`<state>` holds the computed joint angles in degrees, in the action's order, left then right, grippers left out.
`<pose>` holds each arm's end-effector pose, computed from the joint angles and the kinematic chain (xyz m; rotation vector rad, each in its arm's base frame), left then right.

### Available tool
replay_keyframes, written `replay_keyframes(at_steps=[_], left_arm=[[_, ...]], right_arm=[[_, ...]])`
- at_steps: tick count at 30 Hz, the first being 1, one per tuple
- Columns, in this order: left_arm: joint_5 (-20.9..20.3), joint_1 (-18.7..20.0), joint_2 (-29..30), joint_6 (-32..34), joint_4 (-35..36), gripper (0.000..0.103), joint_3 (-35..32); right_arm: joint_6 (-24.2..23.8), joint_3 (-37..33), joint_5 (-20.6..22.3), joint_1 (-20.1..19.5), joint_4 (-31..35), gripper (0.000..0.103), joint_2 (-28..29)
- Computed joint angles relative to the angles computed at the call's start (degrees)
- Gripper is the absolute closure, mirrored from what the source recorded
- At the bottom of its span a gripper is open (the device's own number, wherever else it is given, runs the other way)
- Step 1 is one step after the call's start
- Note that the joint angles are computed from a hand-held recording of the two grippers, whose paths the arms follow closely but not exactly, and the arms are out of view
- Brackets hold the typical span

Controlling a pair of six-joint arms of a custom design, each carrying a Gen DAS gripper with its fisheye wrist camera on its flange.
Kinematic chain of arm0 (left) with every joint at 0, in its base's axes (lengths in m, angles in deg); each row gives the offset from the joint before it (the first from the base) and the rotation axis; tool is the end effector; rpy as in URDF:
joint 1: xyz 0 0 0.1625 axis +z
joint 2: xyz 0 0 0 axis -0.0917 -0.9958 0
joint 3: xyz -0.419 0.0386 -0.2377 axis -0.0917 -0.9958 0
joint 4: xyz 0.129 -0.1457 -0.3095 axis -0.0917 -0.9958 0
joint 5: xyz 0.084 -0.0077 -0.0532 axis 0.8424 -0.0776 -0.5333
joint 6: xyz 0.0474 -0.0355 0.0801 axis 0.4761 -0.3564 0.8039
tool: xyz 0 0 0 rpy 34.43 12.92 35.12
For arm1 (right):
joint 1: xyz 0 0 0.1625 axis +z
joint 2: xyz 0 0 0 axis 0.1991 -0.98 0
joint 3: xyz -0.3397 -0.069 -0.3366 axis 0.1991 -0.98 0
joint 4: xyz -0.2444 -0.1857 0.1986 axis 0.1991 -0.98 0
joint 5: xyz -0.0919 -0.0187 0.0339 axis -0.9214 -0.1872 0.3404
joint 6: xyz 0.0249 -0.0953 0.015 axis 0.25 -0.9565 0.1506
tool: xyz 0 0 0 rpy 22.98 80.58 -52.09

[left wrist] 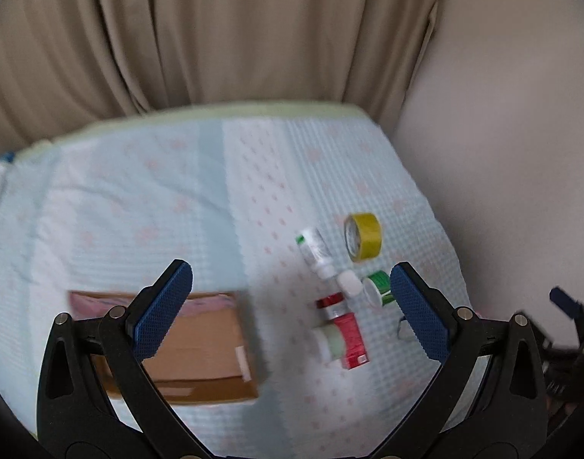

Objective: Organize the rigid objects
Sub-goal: 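Grasp the white medicine bottle with the left tool while the right tool grasps the green-labelled jar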

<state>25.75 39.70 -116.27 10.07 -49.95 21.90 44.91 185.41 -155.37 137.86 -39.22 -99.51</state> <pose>-0.2497 -0.4165 0.4496 0.4040 2.4588 -0.6818 0.5046 -0.2403 0.2039 0.0973 -2.2031 0.8214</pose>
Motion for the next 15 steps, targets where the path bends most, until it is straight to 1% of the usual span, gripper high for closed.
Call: replay_keyframes(at_steps=[2,5,8,9,12,15], left_arm=[[-2.5,4.4,4.7,1.6,-4.7,0.001,0.5],[-4.9,8.7,10.0,2.9,-10.4,0.001,1.4],[-5.9,12.7,16.0,3.8,-13.4,0.001,1.0],[-6.2,13.3,16.8,3.8,-13.6,0.001,1.1],[-6.9,17.3,22.4,4.7,-16.4,0.003,0.2],[-6.7,19.9,26.3,4.5,-17.3,0.005,-0.9]], right_arm=[[-3.3,1.9,1.2,-2.4,-2.7,0.000,0.0],[-9.4,5.3,3.2,-6.3,-8.9,0.000,0.4],[-16.2,8.9,5.4,-10.8,-17.1,0.000,1.6],[-18.1,9.6,6.2,-12.2,-18.7,0.000,2.3],[-24.0,11.1,8.0,-16.5,-23.8,0.000,5.2],[-28.9,12.4,9.6,-20.2,-28.3,0.000,8.0]])
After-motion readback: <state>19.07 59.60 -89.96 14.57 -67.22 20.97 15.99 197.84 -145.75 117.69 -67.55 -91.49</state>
